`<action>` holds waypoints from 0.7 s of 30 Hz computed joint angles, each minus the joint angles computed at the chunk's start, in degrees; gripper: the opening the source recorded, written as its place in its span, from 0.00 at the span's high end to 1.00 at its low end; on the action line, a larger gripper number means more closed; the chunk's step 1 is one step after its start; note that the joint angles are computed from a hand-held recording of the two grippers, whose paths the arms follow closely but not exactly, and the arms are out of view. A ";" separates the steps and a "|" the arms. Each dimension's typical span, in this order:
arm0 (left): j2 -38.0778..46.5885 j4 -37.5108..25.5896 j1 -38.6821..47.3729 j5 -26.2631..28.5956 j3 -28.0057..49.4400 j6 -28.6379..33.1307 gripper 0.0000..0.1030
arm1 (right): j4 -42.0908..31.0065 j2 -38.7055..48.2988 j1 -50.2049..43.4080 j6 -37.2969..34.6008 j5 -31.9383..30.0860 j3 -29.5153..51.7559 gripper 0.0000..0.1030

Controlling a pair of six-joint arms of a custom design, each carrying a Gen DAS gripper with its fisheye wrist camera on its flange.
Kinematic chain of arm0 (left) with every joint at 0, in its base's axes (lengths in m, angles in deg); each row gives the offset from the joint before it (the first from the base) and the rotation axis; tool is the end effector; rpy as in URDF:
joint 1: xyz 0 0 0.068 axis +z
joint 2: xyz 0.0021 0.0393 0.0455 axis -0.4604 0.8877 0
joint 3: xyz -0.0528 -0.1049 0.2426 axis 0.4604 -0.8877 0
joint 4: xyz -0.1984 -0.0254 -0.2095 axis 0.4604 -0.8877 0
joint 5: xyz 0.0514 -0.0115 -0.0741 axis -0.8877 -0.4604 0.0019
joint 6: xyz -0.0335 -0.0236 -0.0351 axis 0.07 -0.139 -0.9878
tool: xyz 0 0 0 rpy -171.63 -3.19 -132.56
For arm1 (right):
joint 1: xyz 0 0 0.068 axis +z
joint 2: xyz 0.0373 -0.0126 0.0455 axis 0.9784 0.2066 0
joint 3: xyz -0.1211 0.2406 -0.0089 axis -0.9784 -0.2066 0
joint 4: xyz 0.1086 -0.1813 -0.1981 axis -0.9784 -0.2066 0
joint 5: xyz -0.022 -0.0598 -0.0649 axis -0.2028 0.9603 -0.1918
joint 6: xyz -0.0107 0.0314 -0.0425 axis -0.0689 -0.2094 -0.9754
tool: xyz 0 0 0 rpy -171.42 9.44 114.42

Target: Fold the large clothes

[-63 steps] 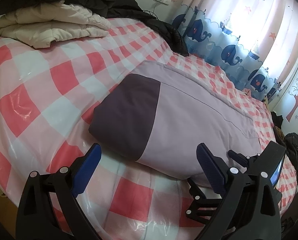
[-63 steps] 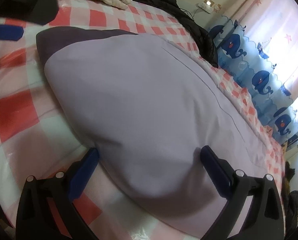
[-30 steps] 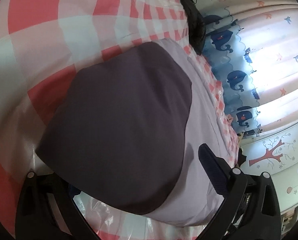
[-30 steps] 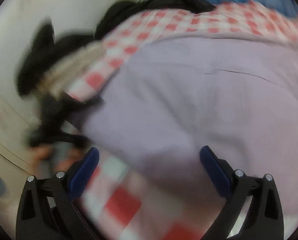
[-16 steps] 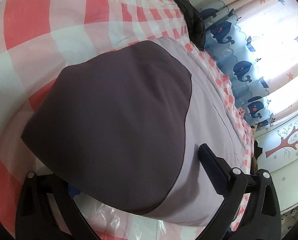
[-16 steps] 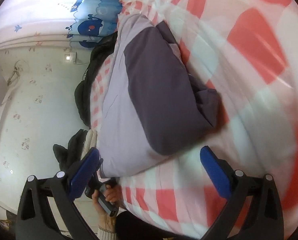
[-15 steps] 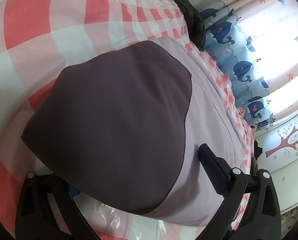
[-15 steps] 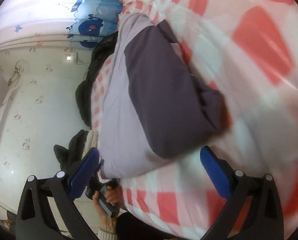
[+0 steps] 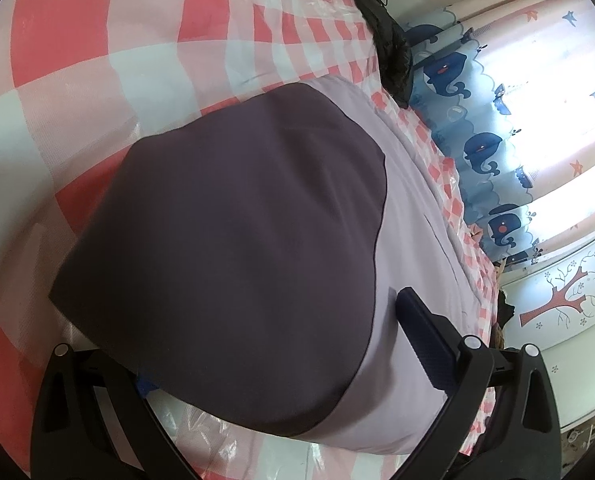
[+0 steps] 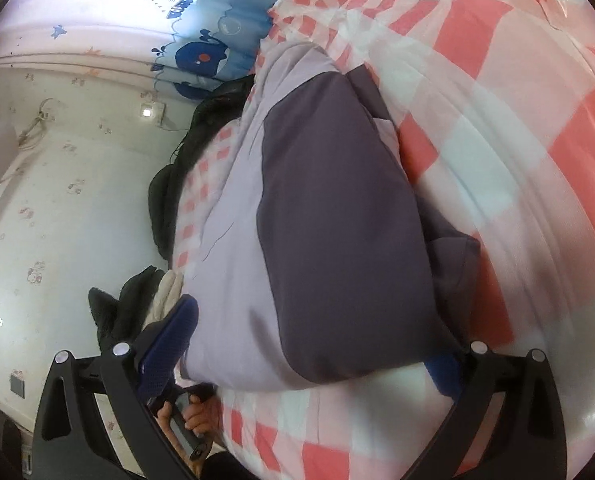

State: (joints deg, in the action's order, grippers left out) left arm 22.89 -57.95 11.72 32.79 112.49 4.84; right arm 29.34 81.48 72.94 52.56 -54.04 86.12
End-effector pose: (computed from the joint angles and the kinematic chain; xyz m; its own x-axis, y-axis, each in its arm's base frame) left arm 0.2379 0.1630 0.0990 -0.5840 -0.7308 -0.3535 -0.3692 0.6269 -0.6860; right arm 0.2586 0.0032 0.1192 -0.8351 0.5110 -0.2038 0.1016 0.5073 0.8557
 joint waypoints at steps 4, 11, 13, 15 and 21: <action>0.24 -0.14 0.18 0.39 0.11 -0.05 0.08 | 2.79 6.96 0.64 -0.45 0.50 1.07 0.06; 1.48 -0.70 1.14 2.17 0.82 0.01 0.08 | 6.83 8.01 -0.83 7.90 -2.02 1.20 0.06; 1.63 -0.42 1.08 2.12 0.79 -0.34 0.08 | 5.03 3.61 0.18 7.64 0.41 0.90 0.11; 2.00 -0.34 1.26 2.53 0.93 -0.73 0.08 | -1.09 -0.49 3.26 2.88 5.48 2.51 0.12; 3.82 -0.21 1.76 4.29 1.79 -1.32 0.08 | 7.14 10.68 -0.52 7.10 0.06 3.23 0.35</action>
